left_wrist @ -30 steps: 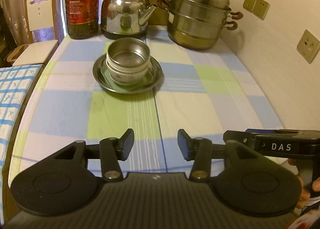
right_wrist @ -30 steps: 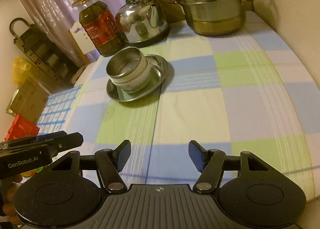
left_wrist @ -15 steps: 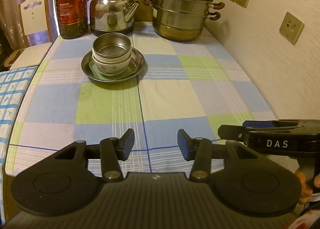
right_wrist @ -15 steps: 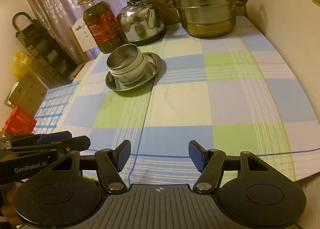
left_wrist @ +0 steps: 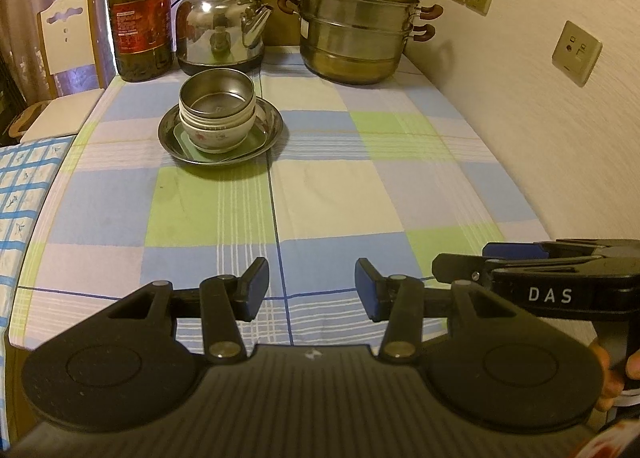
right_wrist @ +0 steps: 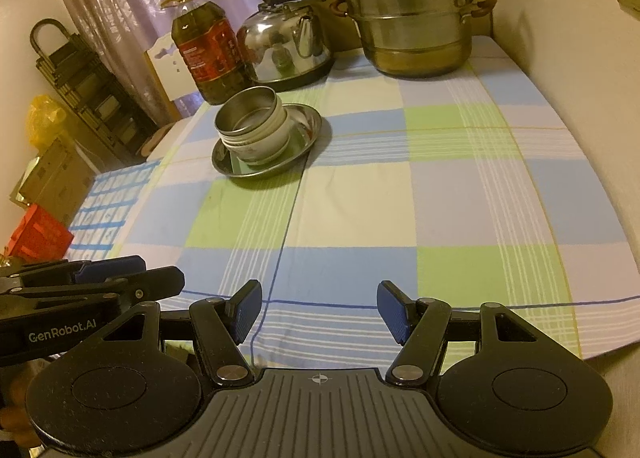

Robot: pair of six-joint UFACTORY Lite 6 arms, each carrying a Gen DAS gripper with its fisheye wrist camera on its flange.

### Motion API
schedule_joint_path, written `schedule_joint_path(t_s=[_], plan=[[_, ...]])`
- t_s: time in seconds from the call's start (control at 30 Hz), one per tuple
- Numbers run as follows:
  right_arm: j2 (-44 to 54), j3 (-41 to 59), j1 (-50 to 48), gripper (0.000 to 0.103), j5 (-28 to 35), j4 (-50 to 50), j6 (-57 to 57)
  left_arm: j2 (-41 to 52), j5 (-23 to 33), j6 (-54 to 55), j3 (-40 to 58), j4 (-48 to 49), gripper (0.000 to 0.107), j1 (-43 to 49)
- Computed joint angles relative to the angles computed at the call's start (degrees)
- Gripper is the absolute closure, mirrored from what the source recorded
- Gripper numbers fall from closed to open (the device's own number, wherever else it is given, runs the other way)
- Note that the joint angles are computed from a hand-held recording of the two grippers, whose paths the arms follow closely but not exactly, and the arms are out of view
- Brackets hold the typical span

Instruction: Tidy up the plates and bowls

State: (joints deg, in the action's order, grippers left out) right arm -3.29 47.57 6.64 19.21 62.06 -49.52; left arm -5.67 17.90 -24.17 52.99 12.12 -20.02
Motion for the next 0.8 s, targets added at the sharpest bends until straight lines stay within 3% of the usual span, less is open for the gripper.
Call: schedule_joint_path(t_s=[0.8], plan=[[-0.8, -0.3, -0.9, 0.039, 0.9, -0.8, 0.4, 0.6, -0.1, 0.9, 0.7, -1.1, 0.063, 0.2]])
